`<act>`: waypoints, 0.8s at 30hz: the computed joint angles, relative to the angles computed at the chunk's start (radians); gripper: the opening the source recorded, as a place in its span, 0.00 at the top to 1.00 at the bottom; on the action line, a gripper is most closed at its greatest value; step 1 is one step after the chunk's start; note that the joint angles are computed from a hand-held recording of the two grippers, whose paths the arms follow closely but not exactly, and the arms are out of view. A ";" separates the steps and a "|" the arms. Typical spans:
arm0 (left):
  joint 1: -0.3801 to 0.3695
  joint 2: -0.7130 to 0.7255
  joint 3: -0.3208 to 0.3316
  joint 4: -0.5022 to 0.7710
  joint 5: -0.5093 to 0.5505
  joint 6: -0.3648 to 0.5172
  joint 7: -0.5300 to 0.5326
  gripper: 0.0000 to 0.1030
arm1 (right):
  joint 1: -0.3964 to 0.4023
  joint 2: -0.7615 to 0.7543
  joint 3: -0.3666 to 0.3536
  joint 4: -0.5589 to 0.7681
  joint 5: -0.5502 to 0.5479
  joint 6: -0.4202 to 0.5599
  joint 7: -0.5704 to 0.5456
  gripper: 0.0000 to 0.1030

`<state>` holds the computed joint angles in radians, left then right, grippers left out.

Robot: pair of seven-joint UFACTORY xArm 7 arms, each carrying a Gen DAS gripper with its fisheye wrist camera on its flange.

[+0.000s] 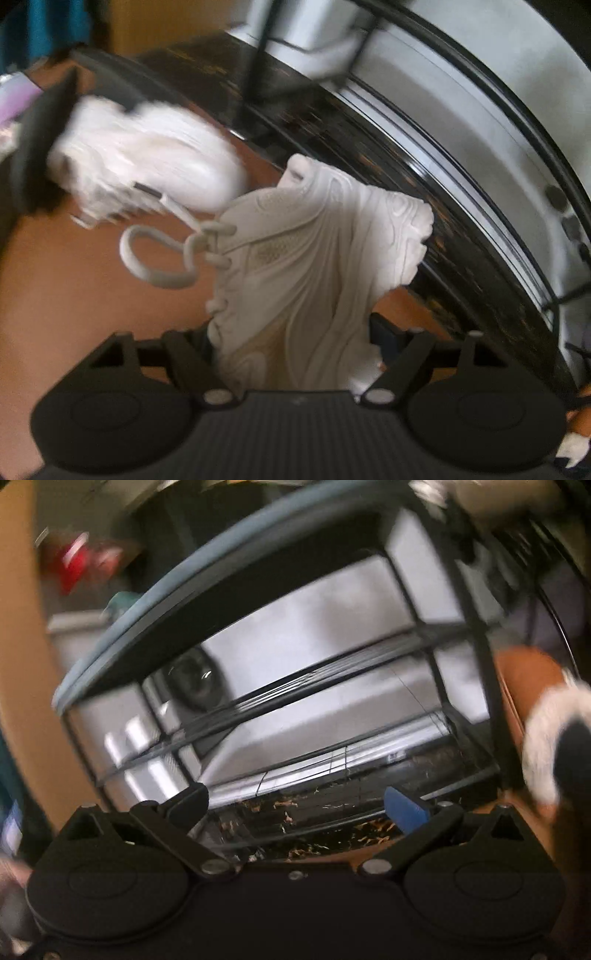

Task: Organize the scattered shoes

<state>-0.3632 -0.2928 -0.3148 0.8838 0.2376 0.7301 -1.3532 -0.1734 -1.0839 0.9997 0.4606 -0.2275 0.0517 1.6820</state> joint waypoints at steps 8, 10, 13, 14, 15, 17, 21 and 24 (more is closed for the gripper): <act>-0.130 0.278 -0.080 0.130 0.264 -0.020 -0.226 0.18 | 0.002 0.035 -0.009 -0.032 0.009 -0.027 0.028 0.00; -0.155 0.277 -0.056 0.126 0.247 -0.025 -0.217 0.14 | -0.014 0.034 0.000 -0.023 -0.001 -0.022 0.020 0.00; -0.174 0.211 -0.008 0.054 0.121 -0.090 -0.142 0.12 | -0.017 0.044 0.002 -0.018 -0.002 -0.018 0.016 0.00; -0.176 0.185 0.002 0.034 0.076 -0.097 -0.115 0.12 | -0.014 0.057 0.004 -0.015 0.000 -0.016 0.016 0.00; -0.176 0.160 0.011 0.016 0.028 -0.103 -0.086 0.12 | -0.005 0.068 0.002 -0.011 -0.001 -0.008 0.013 0.00; -0.166 0.111 0.011 -0.001 -0.018 -0.086 -0.076 0.12 | 0.000 0.092 0.002 -0.003 -0.007 -0.003 0.003 0.00; -0.123 -0.026 -0.011 -0.048 0.013 -0.029 -0.069 0.10 | 0.008 0.148 0.001 0.010 -0.022 -0.010 -0.025 0.00; -0.067 -0.169 -0.058 -0.087 0.097 0.068 -0.061 0.04 | 0.014 0.235 0.010 0.044 -0.056 -0.008 -0.092 0.00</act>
<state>-0.4304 -0.4615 -0.3724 0.7966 0.3343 0.7981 -1.4144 -0.1592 -0.8492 1.0097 0.5046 -0.2835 0.0442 1.5900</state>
